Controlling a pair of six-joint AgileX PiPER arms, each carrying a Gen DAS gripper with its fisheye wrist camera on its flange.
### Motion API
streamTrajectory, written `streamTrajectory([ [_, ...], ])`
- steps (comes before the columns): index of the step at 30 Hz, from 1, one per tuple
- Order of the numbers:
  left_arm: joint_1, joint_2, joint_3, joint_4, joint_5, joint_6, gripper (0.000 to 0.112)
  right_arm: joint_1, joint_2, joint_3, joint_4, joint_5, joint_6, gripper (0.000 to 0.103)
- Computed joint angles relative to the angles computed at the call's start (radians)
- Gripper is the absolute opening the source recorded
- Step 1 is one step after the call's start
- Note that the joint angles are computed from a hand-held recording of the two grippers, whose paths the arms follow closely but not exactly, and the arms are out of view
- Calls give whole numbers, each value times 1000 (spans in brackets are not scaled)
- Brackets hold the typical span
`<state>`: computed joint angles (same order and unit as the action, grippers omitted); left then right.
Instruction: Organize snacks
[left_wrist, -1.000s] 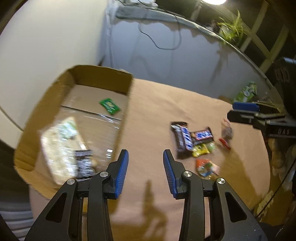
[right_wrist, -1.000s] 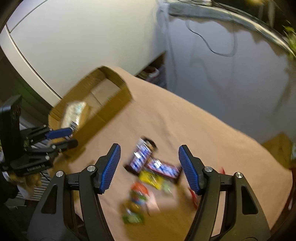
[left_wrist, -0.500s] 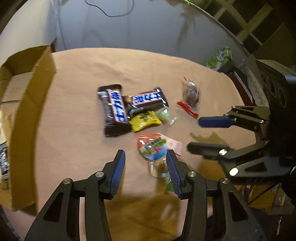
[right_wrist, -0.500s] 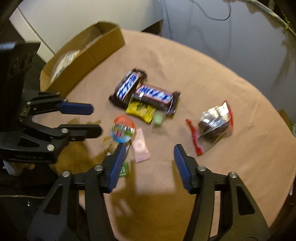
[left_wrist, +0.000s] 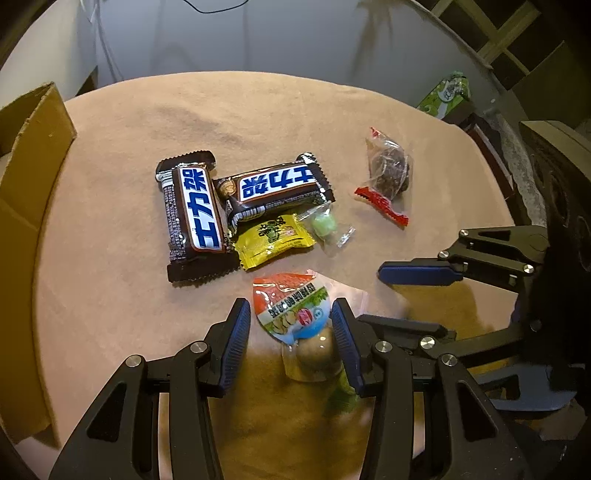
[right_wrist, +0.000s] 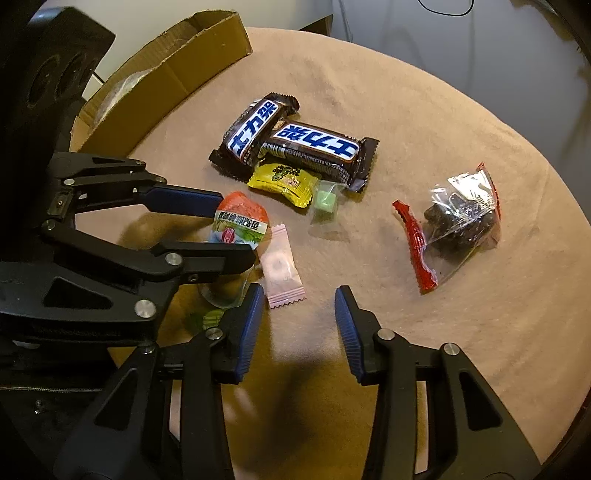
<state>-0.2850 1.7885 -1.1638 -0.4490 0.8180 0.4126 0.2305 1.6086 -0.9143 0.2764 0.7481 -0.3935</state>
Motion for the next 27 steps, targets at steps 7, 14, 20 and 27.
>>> streamTrajectory([
  [7, -16, 6, -3, 43, -30, -28, 37, 30, 23, -21, -14, -10, 20, 41],
  [14, 28, -17, 31, 40, -45, 2, 37, 74, 60, -64, -55, -19, 63, 41],
  [20, 43, -36, 57, 51, -66, 1, 33, 145, 82, -93, -163, -35, 150, 35],
  [27, 62, -57, 83, 44, -79, 7, 31, 162, 71, -82, -262, -32, 185, 20],
])
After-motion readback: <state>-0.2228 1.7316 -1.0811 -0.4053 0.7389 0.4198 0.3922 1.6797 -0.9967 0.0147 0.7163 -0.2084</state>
